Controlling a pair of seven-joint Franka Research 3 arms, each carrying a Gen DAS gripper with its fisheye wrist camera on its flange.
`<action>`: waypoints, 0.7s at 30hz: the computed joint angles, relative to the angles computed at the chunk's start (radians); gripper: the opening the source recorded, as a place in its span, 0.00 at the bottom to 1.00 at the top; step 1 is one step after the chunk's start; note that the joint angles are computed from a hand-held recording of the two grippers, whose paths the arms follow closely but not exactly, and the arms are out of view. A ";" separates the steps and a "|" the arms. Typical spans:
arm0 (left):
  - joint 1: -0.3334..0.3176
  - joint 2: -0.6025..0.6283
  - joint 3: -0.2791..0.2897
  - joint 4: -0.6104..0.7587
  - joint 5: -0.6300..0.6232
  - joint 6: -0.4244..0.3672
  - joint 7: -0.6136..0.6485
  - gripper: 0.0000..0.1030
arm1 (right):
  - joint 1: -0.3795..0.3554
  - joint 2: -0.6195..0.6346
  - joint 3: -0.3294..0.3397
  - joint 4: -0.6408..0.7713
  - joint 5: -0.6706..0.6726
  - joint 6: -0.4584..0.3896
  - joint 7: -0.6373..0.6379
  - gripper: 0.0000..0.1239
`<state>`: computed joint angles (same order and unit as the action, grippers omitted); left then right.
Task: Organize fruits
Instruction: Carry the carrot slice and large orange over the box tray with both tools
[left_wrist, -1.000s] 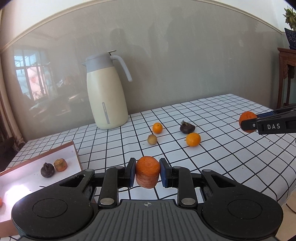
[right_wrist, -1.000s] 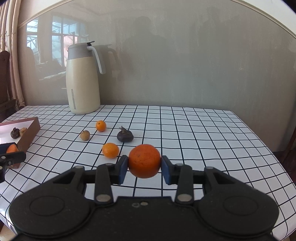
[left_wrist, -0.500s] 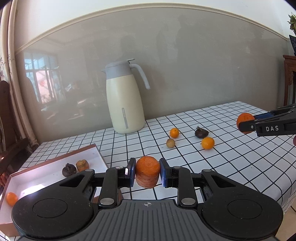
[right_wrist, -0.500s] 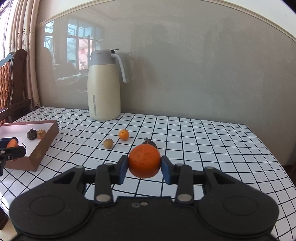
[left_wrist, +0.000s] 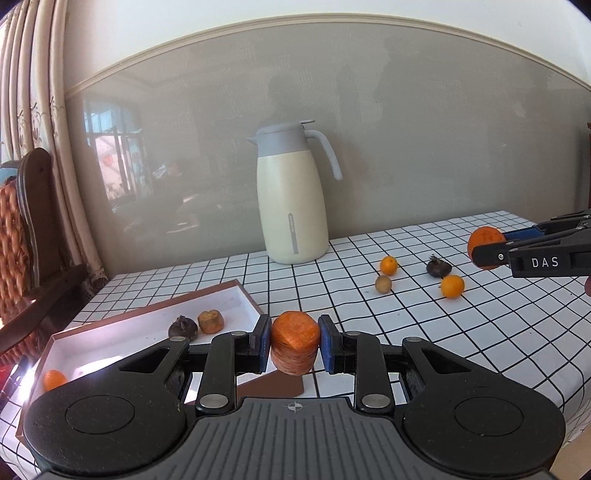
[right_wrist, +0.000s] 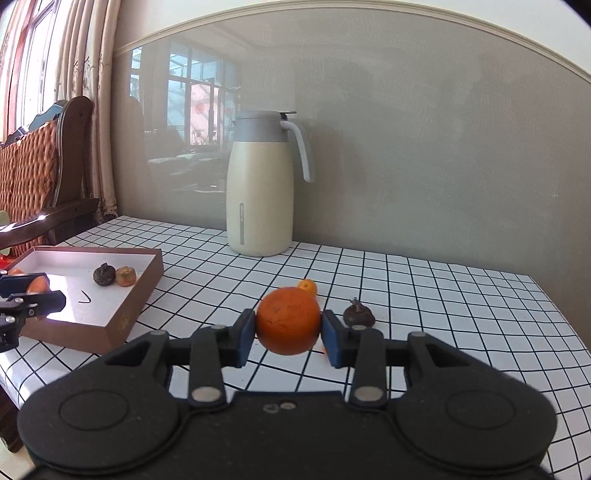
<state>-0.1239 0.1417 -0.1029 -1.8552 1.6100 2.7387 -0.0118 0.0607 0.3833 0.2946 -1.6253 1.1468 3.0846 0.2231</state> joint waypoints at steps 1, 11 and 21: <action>0.000 -0.006 0.002 -0.007 0.009 -0.006 -0.012 0.26 | -0.005 0.001 0.012 0.002 0.012 0.000 -0.017 0.24; 0.033 -0.056 0.000 -0.066 0.023 -0.024 -0.048 0.26 | 0.016 0.000 0.024 0.017 0.089 -0.026 -0.112 0.24; 0.071 -0.116 -0.002 -0.136 0.019 -0.059 -0.070 0.26 | 0.064 -0.002 -0.004 0.027 0.134 -0.053 -0.160 0.24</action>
<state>-0.0524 0.0252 -0.1053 -1.9915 1.6289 2.6796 -0.0820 0.1248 0.3810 0.2910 -1.5985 1.2807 3.0315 0.0628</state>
